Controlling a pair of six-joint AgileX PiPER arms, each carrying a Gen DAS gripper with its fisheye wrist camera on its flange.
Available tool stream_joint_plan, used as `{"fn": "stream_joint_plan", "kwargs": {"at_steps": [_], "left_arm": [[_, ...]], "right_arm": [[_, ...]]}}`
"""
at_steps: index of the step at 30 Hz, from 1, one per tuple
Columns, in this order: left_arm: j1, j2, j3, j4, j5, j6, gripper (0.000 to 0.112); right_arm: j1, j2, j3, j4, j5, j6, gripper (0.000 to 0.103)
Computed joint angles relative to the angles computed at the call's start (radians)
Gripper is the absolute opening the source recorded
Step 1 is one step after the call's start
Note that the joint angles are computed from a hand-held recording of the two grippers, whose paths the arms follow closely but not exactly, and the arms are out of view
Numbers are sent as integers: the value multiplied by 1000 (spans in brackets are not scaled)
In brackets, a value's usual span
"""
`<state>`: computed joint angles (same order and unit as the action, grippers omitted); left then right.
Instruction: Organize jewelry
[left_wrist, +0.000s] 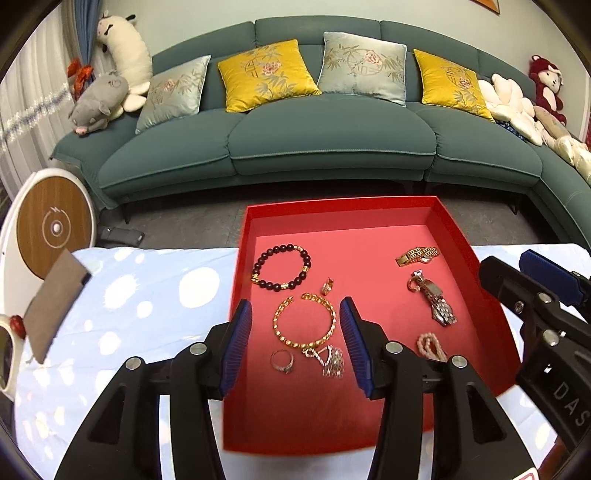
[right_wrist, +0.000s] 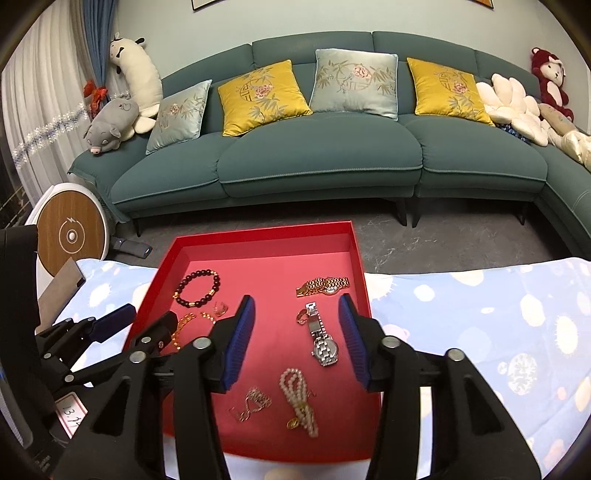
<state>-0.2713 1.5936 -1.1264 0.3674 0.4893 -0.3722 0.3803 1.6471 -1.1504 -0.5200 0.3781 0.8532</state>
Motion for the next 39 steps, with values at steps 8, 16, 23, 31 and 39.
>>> {"fn": "stream_joint_plan", "kwargs": {"at_steps": [8,16,23,31,39], "left_arm": [[-38,-286,173,27,68,0,72],[-6,-536,357,-58,138,89,73],[74,-668,435,-192,201,213,77],[60,-649,460,-152,160,159,80],[59,-573,472,-143,110,163,80]], "right_arm": [[101,-194,81,-29,155,106,65],[245,-401,202,-88,302,259,73],[387,-510,278,-117,432,367,83],[558,-487,306,-256,542,528,89],[621,-387,293,-356,618,505,94]]}}
